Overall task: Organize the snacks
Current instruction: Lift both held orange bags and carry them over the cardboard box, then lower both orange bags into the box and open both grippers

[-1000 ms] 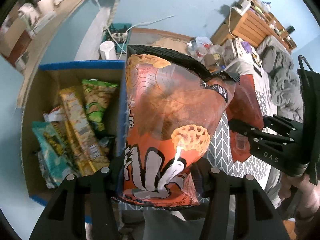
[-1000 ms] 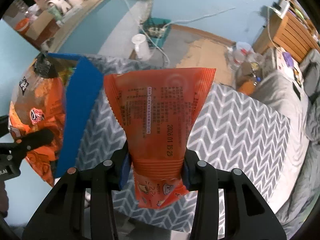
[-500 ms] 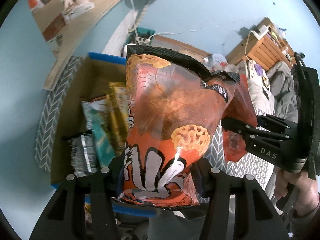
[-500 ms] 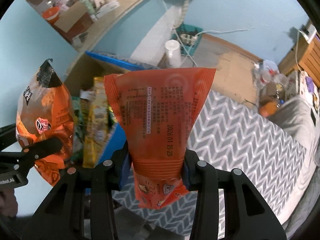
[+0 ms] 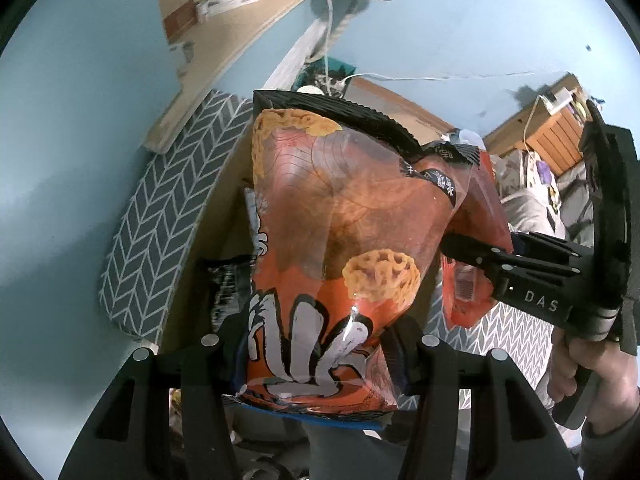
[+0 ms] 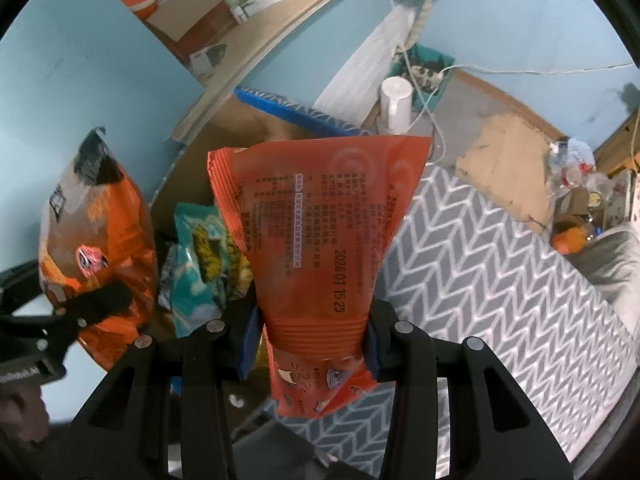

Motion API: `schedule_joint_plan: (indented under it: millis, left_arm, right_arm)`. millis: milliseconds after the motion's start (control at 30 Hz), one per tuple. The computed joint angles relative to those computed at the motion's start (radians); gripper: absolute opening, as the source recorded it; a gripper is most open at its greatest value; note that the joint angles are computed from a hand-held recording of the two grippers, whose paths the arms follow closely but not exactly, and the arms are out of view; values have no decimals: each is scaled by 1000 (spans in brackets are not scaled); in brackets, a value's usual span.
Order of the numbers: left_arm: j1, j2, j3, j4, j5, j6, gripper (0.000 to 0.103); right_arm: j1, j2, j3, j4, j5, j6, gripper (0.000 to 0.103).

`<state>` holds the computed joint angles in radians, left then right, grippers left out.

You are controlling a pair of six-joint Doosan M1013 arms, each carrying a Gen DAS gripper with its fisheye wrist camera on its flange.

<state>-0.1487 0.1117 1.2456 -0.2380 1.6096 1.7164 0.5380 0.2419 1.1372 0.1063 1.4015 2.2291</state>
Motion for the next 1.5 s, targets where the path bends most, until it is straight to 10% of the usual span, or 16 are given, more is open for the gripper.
schedule_joint_plan:
  millis: [333,600,1500]
  left_arm:
    - [18,24,24,13,10,-30,55]
    - [14,13,28,33,-25,-45,82]
    - [6,-54,-72,-18,-67,-39,82]
  right_arm:
    - [-12,60,-37,89,-5,-15,50]
    - [5,75,-67,27,27,5,63]
    - [73,11,-152,-259,77,35,73]
